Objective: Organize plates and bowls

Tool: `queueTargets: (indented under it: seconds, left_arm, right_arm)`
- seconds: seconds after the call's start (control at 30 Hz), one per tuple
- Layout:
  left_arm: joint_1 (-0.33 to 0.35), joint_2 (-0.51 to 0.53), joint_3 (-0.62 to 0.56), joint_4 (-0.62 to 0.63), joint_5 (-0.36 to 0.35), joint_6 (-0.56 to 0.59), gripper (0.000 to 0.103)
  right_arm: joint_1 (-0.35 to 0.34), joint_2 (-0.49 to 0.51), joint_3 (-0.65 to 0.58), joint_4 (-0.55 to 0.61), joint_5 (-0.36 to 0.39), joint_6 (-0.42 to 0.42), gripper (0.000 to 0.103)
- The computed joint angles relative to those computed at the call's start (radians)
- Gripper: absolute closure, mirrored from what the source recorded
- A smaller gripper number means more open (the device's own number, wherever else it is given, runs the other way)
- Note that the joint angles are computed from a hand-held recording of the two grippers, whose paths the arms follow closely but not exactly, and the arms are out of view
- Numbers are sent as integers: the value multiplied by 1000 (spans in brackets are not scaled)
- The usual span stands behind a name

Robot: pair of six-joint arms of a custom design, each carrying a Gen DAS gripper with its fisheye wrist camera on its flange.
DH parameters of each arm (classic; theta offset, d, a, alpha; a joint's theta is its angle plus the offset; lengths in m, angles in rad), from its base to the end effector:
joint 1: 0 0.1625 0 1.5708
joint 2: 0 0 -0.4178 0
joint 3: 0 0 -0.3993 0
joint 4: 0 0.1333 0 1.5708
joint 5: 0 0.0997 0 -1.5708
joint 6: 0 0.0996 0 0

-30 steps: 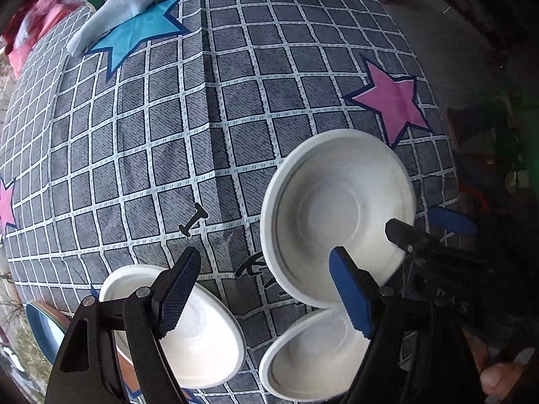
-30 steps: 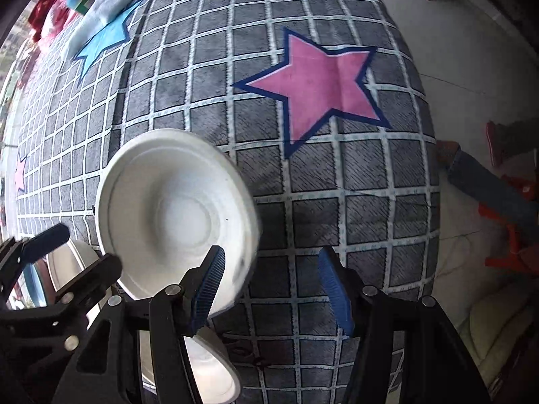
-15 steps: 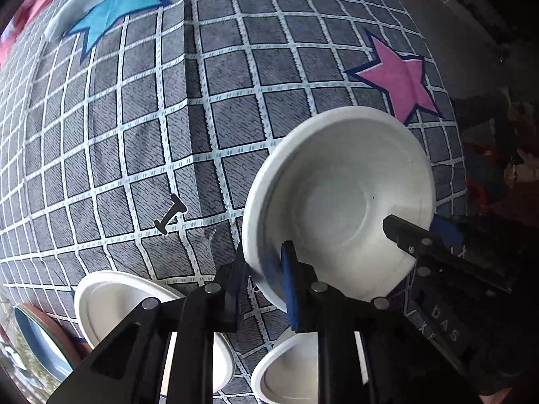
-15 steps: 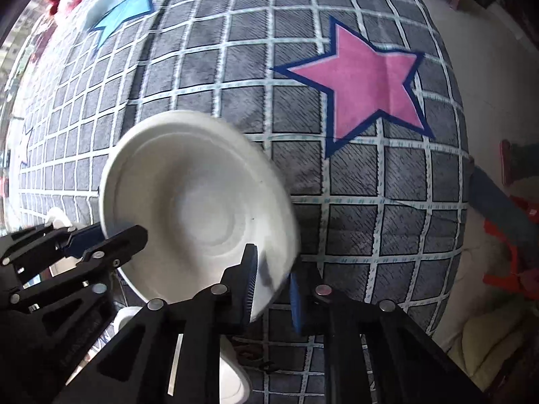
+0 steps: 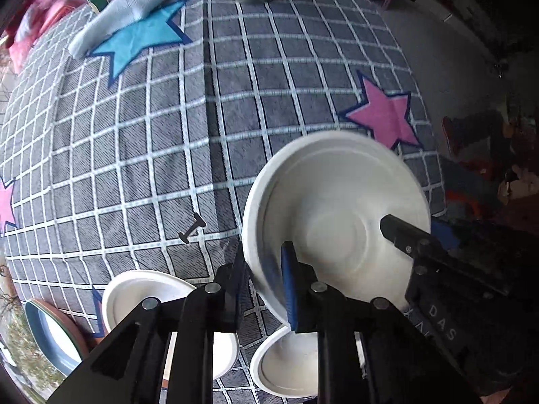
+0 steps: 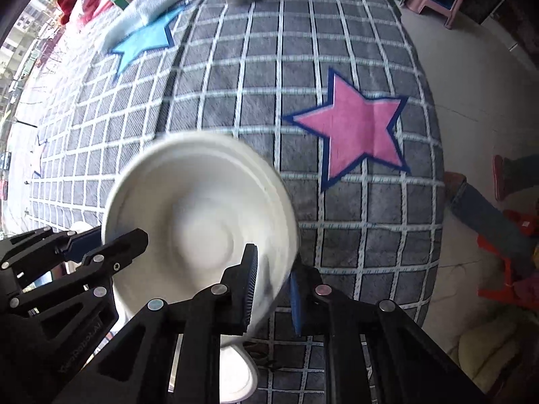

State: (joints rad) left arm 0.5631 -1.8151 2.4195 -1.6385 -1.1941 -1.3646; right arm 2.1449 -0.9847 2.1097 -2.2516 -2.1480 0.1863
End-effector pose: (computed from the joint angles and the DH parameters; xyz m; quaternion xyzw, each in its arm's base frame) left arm -0.1341 -0.2856 0.2104 -0.1193 0.9409 -0.0696 0.3092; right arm 0.3147 -0.3412 0.0321 0.2417 -0.9055 -0.0931 0.3362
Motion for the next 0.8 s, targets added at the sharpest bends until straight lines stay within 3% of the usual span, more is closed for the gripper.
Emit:
queueTargets:
  seconds: [0.1,0.23,0.57,0.8]
  left_arm:
    - [-22,-4,-22,42,-5,-14,82]
    - [-104,-61,-26,100,-24,-69,82]
    - [-314,-155,18,211,-124,-199,82]
    - [-418,-202,51,219,-182,-283,82]
  right_arm:
    - [22,-16,-22,31,6,8,84]
    - [49,-70,-19,67,24,6,84]
    - [122,-164,119,79,43,-15,84]
    - [153,-237,184,113,68,-7,84]
